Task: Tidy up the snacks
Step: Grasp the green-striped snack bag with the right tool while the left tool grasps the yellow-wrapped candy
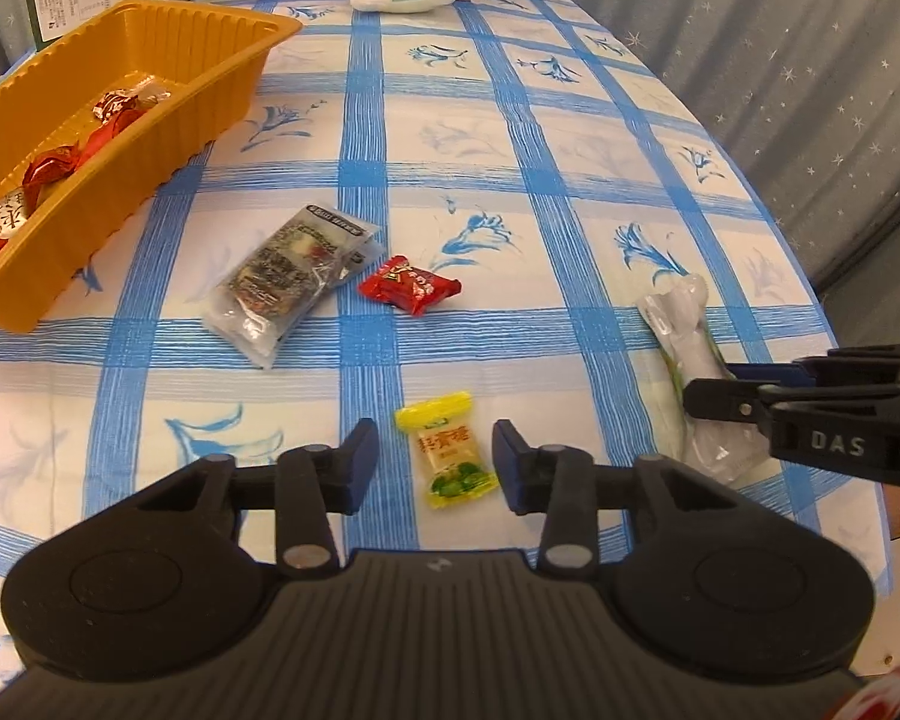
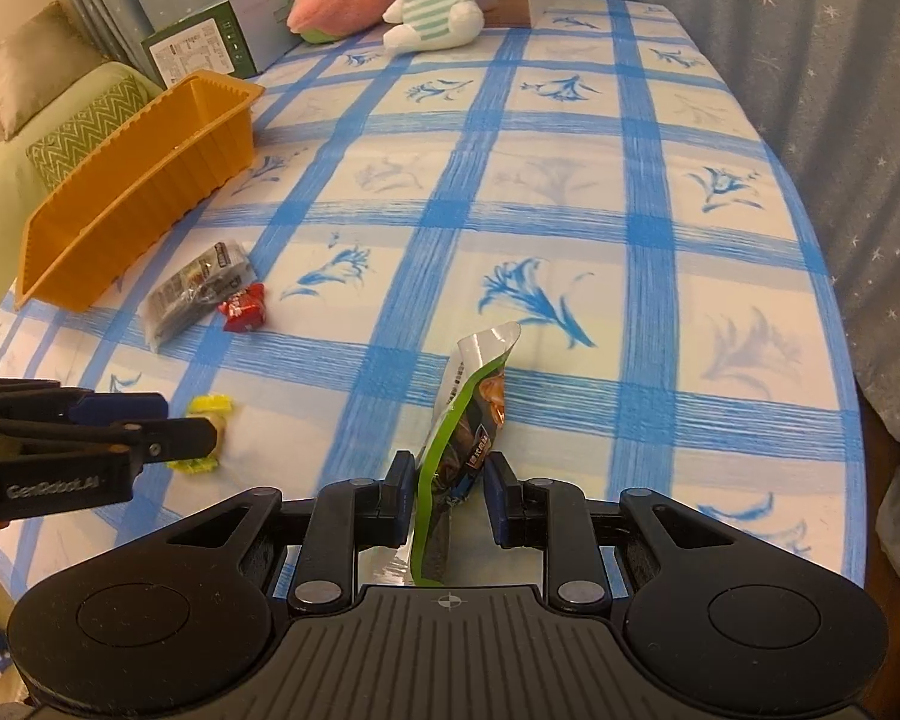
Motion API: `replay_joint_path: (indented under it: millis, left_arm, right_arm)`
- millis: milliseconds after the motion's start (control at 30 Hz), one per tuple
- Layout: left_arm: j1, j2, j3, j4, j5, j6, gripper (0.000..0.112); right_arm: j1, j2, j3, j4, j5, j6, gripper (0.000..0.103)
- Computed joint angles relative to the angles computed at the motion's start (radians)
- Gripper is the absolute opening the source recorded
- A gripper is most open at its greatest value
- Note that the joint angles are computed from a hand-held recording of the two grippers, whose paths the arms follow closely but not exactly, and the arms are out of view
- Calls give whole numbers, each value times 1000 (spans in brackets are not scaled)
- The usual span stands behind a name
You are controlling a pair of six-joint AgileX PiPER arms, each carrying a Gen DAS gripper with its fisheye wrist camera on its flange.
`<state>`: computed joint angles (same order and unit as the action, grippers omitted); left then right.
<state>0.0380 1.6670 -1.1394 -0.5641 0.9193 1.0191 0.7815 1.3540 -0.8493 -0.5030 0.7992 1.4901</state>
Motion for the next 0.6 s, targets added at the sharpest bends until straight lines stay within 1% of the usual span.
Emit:
replay_joint_path:
  millis: [67, 133, 167, 200, 267, 300, 333, 400, 467, 600]
  left_arm:
    - [-11, -5, 20, 4, -24, -1, 30]
    - [-17, -18, 48, -6, -59, 15, 24]
    - [-18, -21, 54, -8, -64, 21, 23]
    - [-20, -26, 62, -10, -75, 23, 18]
    - [-20, -29, 66, -13, -75, 26, 18]
    - [-18, -32, 67, -16, -70, 28, 18]
    - [-15, -37, 70, -19, -69, 31, 18]
    - [-9, -54, 78, -25, -68, 44, 18]
    - [2, -72, 82, -37, -65, 57, 18]
    - [37, -97, 70, -49, -37, 50, 18]
  right_arm:
    - [4, -18, 15, 1, 3, 7, 25]
    - [10, -40, 34, -13, 2, 27, 25]
    - [14, -48, 39, -20, 4, 36, 25]
    - [15, -56, 44, -23, 2, 37, 25]
    - [13, -62, 44, -16, 1, 25, 26]
    - [16, -62, 43, -17, 4, 24, 28]
    - [18, -61, 41, -19, 8, 25, 37]
    - [23, -57, 38, -26, 16, 39, 50]
    - [27, -67, 53, -49, 1, 72, 50]
    - [11, -67, 61, -52, -19, 78, 50]
